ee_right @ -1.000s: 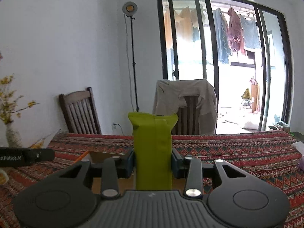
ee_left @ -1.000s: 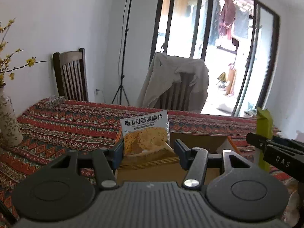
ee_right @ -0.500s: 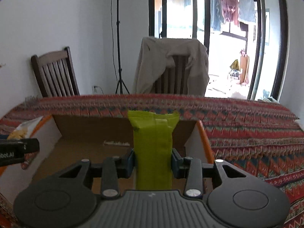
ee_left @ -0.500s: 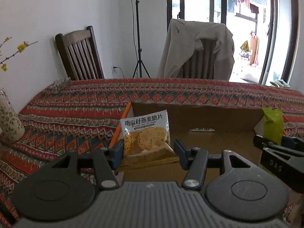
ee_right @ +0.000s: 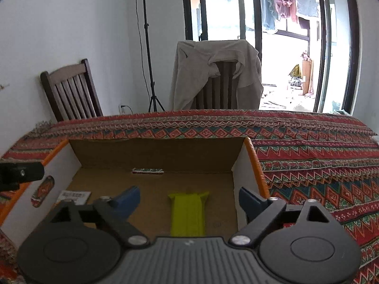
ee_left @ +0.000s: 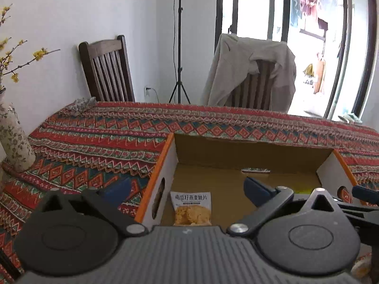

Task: Organize snacks
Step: 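Carry both snacks over the cardboard box and open both tools to drop them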

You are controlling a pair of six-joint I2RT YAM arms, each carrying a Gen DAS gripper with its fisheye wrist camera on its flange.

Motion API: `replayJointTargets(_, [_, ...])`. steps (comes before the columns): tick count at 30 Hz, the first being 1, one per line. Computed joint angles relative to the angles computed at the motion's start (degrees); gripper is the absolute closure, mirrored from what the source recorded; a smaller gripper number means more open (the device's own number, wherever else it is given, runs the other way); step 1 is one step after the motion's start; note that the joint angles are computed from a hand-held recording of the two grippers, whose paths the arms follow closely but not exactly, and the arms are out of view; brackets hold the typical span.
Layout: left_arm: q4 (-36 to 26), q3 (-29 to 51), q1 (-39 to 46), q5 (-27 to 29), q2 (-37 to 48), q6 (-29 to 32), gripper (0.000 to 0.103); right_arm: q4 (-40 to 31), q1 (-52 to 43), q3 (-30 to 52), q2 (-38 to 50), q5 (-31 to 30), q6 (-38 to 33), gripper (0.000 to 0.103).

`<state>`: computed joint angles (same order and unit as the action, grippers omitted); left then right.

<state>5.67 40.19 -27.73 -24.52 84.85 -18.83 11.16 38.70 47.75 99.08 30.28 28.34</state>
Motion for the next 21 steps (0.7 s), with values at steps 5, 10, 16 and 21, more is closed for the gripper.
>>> replayJointTargets(5, [0.89, -3.96, -0.14, -0.1, -5.83, -0.19, 0.0, 2.25, 2.05, -5.04, -5.85, 2.15, -0.86, 0.0])
replayJointTargets(10, [2.58, -9.82, -0.82, -0.92, -15.41, -0.52, 0.0, 2.71, 5.52, -9.83, -13.18, 6.09, -1.38, 0.0])
replayJointTargets(16, [-0.52, -16.09, -3.45, -3.09, -30.68, 0.17, 0.0, 2.72, 11.73, -15.7, -21.87, 13.47, -1.75, 0.0])
replayJointTargets(21, [-4.96, -20.59, -8.29, -7.32, -41.99, 2.47, 0.0, -0.06, 17.29, -20.09, -29.45, 18.86, 0.43, 0.0])
